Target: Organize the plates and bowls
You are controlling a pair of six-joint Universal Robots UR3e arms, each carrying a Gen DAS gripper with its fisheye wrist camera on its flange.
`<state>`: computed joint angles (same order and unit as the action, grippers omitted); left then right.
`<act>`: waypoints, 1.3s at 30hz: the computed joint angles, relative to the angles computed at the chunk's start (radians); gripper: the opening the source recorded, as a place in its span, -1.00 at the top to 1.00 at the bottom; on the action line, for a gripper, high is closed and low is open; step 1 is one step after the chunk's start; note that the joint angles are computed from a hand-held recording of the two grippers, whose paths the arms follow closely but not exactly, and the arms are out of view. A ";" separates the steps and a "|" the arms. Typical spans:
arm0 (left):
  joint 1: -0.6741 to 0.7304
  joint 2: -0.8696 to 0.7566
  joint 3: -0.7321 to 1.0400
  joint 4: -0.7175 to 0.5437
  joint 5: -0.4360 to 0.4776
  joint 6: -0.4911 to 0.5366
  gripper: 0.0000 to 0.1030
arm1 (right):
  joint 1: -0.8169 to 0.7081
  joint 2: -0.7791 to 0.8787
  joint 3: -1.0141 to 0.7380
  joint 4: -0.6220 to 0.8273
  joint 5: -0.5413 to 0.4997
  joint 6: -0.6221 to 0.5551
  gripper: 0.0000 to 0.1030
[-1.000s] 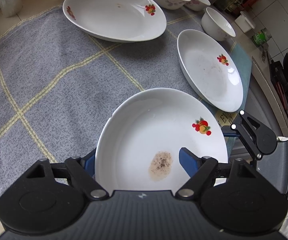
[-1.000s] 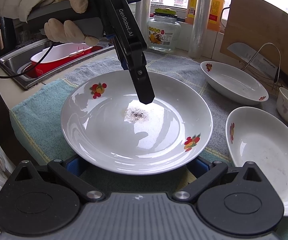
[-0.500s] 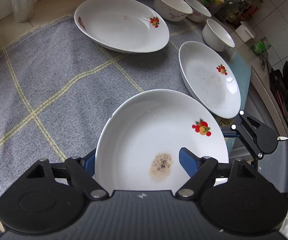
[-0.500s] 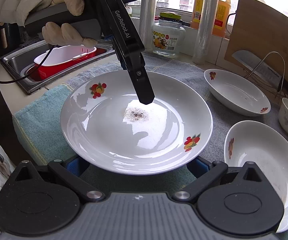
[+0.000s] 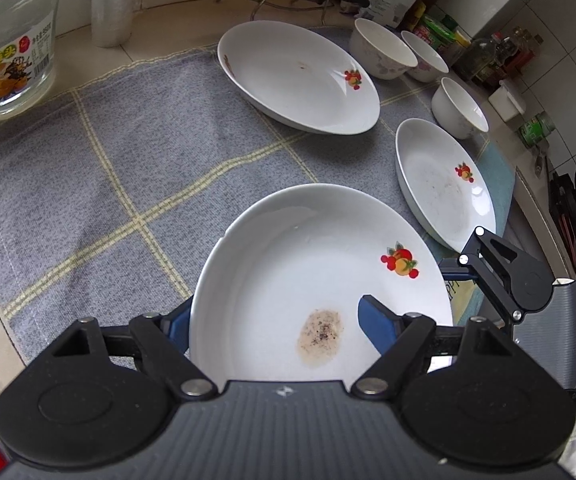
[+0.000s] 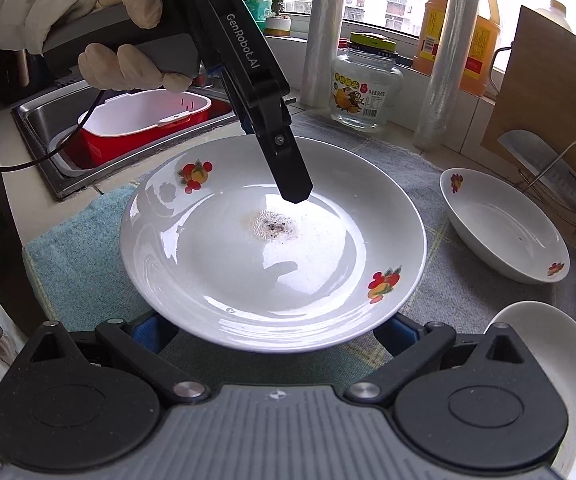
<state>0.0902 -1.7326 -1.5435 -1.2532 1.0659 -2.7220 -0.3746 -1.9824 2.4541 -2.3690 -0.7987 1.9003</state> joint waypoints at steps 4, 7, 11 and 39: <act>0.041 0.011 -0.014 0.000 -0.002 0.018 -0.58 | 0.078 0.110 -0.035 -0.133 -0.020 0.074 -1.00; 0.071 0.016 -0.019 0.001 -0.007 0.033 -0.58 | 0.131 0.187 -0.067 -0.217 -0.037 0.129 -1.00; 0.102 0.013 -0.017 -0.002 -0.017 0.054 -0.58 | 0.183 0.261 -0.098 -0.297 -0.059 0.182 -1.00; 0.164 -0.170 0.111 0.043 -0.030 0.127 -0.58 | 0.389 0.565 -0.280 -0.555 -0.227 0.477 -1.00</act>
